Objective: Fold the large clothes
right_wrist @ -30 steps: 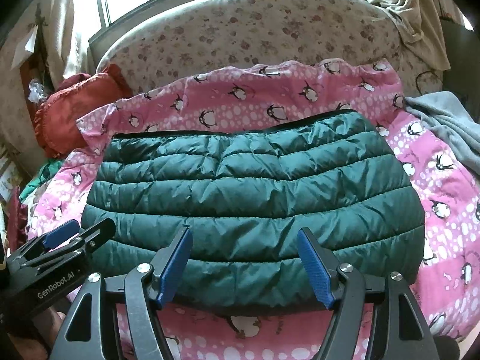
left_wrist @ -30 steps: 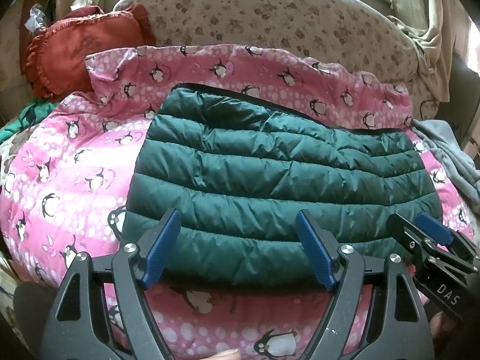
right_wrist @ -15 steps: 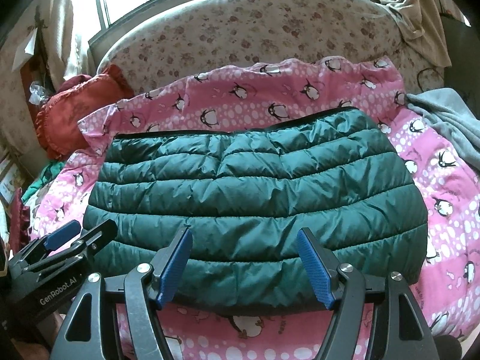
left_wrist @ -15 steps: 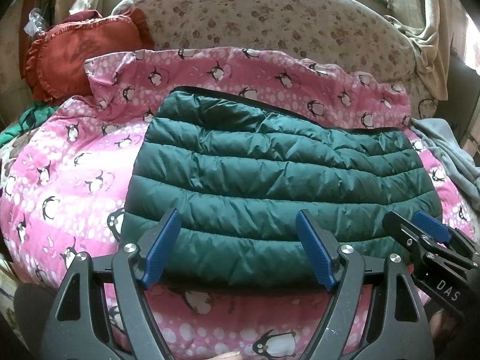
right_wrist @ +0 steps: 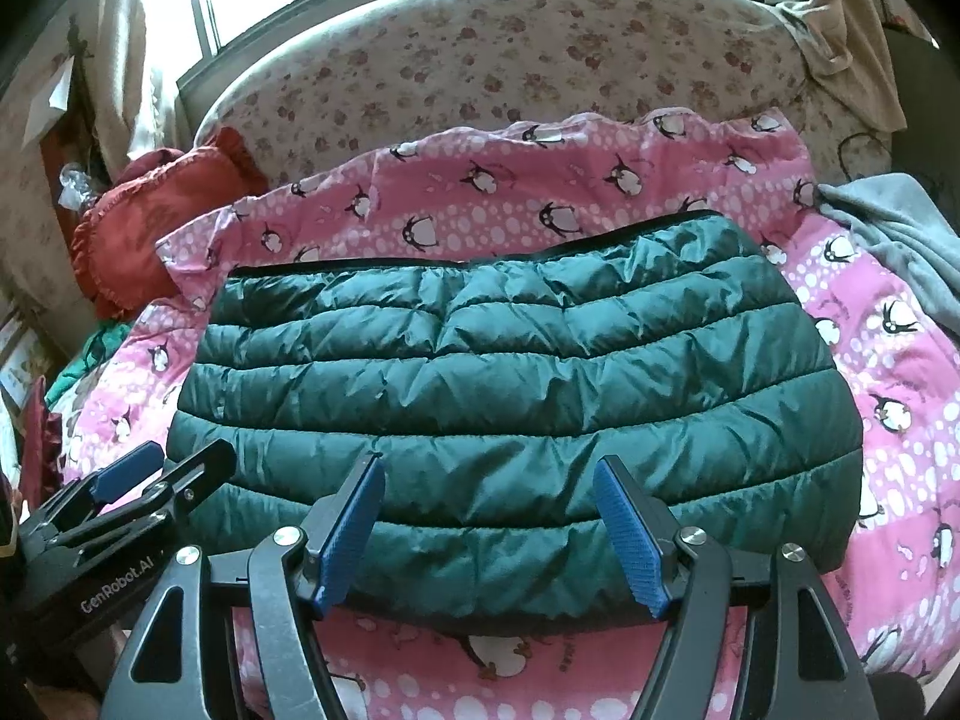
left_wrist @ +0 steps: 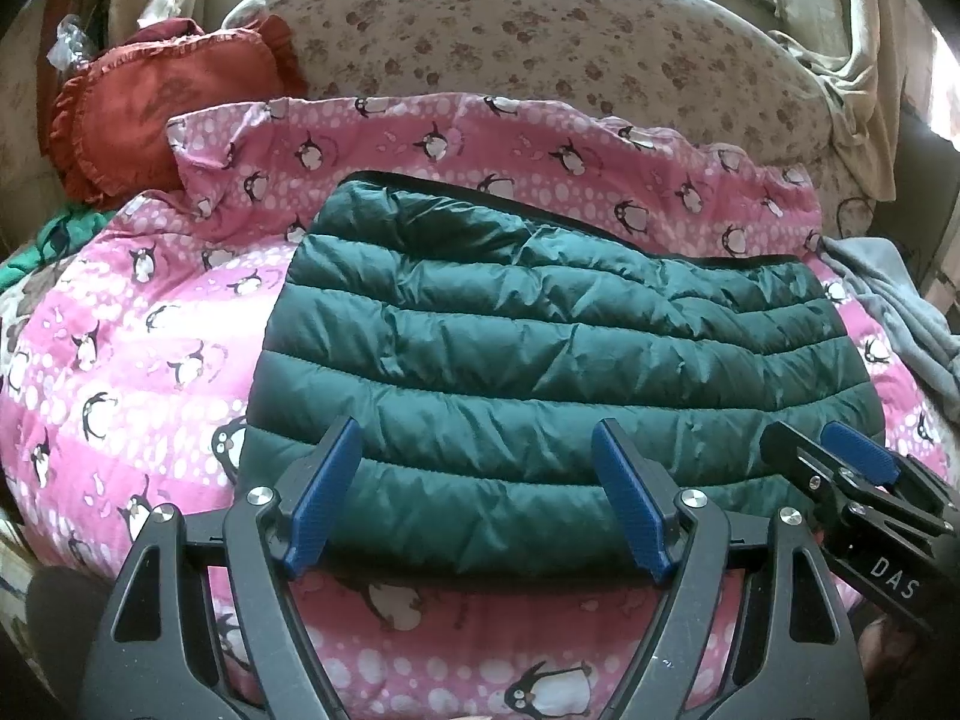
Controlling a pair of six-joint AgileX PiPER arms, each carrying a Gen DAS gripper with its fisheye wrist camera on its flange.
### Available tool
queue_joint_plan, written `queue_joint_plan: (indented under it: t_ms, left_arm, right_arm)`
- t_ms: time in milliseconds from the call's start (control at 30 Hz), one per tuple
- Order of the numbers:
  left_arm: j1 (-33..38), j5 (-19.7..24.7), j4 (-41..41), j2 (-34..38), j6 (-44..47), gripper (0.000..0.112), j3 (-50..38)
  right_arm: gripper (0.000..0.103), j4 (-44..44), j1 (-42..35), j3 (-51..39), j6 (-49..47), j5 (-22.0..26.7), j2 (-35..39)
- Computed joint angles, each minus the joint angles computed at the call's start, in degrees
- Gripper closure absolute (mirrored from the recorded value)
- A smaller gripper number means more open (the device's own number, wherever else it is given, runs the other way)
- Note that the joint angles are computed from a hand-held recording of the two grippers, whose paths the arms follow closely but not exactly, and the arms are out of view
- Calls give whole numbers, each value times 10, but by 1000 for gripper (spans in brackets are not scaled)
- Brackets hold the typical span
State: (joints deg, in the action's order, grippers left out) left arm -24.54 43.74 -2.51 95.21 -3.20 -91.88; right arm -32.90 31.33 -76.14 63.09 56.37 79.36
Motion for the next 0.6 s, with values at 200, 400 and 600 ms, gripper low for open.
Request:
queue_joint_plan:
  t_ms: [200, 400, 600]
  left_arm:
    - [0, 2, -2, 4, 3, 33, -5]
    - [-3, 0, 2, 4, -1, 33, -3]
    - [-4, 1, 3, 4, -1, 33, -4]
  right_arm:
    - [33, 3, -1, 0, 0, -1, 0]
    - [33, 4, -3, 0, 1, -3, 1]
    - [33, 9, -7, 3, -2, -4, -1]
